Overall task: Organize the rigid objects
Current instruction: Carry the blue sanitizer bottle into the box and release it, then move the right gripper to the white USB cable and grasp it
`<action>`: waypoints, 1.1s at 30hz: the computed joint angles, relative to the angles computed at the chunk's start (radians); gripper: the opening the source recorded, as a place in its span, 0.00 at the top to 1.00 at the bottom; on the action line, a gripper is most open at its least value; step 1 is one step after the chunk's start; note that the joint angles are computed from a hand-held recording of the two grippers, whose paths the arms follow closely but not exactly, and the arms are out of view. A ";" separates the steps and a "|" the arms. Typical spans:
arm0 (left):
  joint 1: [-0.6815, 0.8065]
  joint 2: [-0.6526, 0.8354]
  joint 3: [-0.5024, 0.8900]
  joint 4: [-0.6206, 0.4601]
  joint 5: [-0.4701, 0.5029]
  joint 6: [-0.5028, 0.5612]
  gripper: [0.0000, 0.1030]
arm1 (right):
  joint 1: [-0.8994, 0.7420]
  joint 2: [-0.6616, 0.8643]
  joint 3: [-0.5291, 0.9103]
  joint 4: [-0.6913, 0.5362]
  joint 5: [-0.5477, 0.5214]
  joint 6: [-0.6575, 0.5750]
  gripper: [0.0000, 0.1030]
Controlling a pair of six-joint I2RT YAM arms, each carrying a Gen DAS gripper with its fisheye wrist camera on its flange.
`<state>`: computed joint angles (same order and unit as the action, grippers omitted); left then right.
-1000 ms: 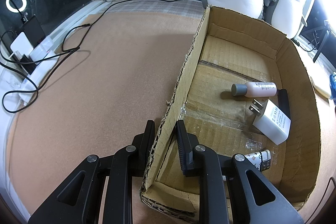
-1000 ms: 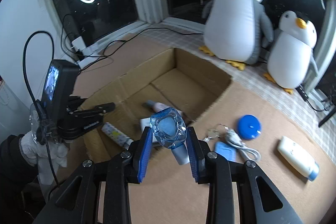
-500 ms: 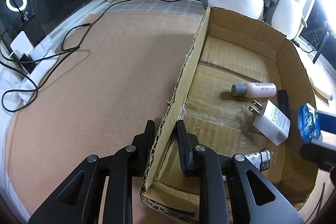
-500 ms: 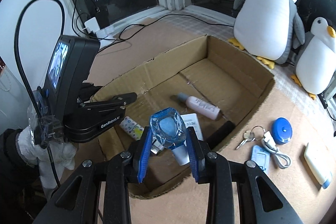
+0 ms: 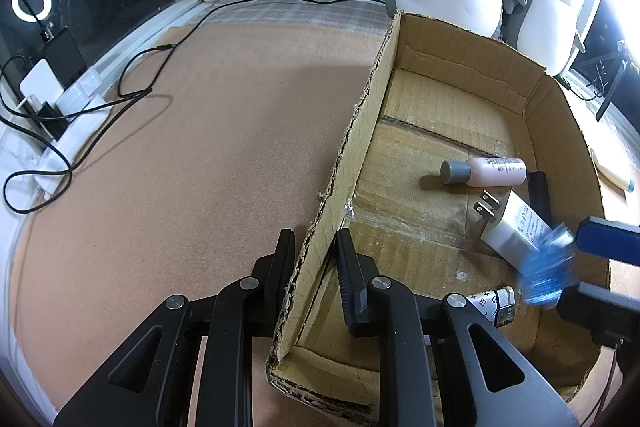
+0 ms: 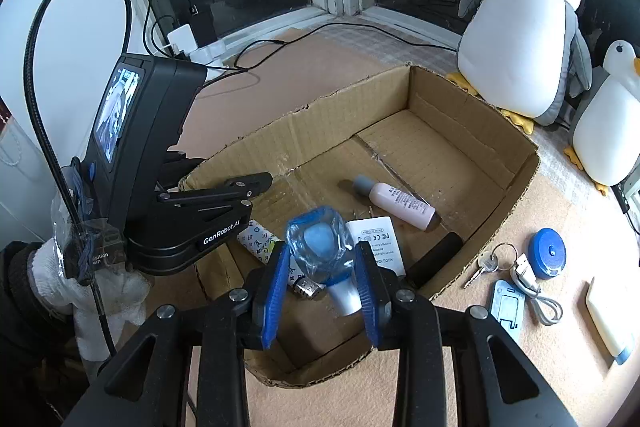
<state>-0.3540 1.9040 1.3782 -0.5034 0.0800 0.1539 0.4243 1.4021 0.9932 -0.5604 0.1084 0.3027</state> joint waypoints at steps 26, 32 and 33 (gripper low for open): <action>-0.002 -0.001 -0.003 0.004 -0.001 -0.003 0.81 | -0.075 -0.173 -0.093 -0.041 -0.007 -0.001 0.40; -0.004 -0.001 -0.005 0.005 -0.004 -0.004 0.81 | -0.192 -0.305 -0.168 -0.100 -0.047 -0.032 0.40; -0.006 0.000 -0.004 0.005 -0.005 -0.005 0.81 | -0.220 -0.328 -0.182 -0.111 -0.059 -0.043 0.40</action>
